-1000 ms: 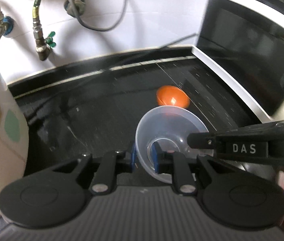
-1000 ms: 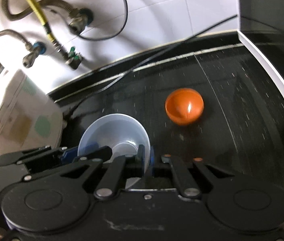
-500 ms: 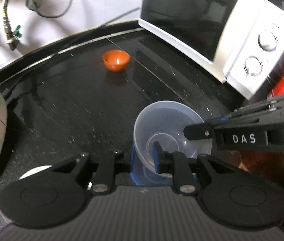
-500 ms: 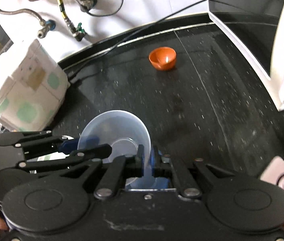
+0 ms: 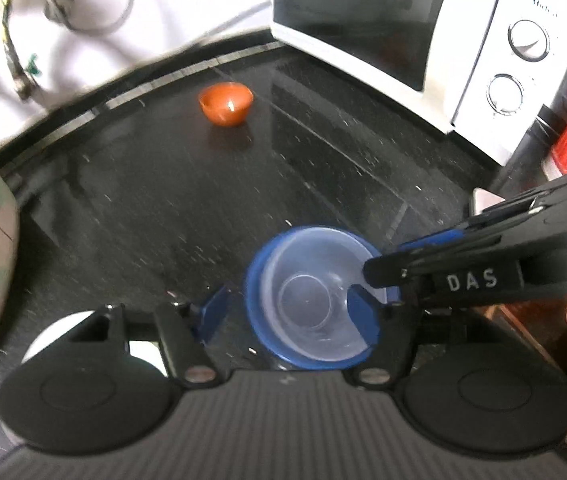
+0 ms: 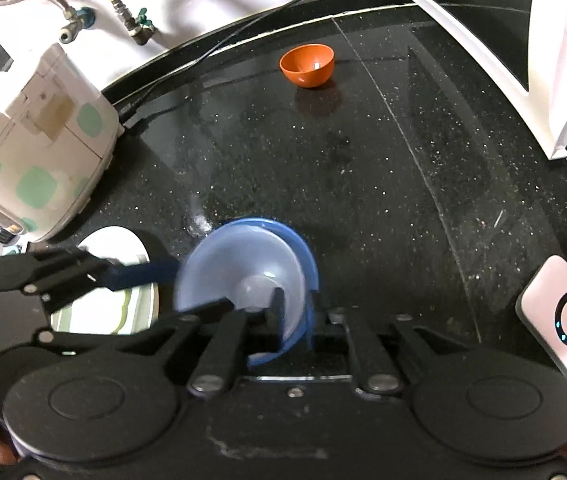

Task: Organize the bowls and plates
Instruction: 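Lower the clear bowl into the blue bowl and open the right gripper, then move the right gripper to the small orange bowl and grasp its rim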

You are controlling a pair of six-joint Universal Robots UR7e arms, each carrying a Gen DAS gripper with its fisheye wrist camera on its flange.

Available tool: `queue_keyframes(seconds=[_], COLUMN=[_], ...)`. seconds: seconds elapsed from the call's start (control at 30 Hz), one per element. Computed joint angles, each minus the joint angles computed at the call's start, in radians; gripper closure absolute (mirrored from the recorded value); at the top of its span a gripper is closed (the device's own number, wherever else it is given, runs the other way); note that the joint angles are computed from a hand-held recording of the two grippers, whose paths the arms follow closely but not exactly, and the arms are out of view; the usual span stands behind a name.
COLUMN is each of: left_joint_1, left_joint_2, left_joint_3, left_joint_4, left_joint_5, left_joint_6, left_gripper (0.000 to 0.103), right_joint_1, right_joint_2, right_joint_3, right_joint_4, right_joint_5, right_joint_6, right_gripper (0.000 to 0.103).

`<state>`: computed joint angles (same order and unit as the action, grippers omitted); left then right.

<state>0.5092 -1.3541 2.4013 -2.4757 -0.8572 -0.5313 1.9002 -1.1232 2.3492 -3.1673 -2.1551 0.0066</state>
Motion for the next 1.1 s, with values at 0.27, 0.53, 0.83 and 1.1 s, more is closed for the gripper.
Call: queue_keyframes(seconds=[0.27,0.53,0.83,1.1], left_joint_1=[0.026,0.118,0.250,0.335], left_joint_2=[-0.011,0.056,0.211,0.356], left_joint_3=[-0.010,-0.063,-0.197,-0.333], left_joint_4=[-0.059,-0.173,-0.372,-0.497], left_joint_5=[0.069,0.118,0.184,0.209], left_joint_6=[0.015,0.054,0.216,0.299], left_gripper=[0.010,0.002,0.000,0.000], right_joint_1=[-0.008,-0.046,-0.079,-0.128], right_joint_2=[-0.020,-0.005,0.102,0.211], right_joint_3=[-0.002,-0.073,-0.231,-0.424], right_joint_4=[-0.091,-0.093,-0.140,-0.091], right_joint_5=[-0.007,0.004,0.017,0.039], right_joint_6=[-0.058,-0.060,-0.117,-0.126], right_gripper=[0.014,0.001,0.000,0.000])
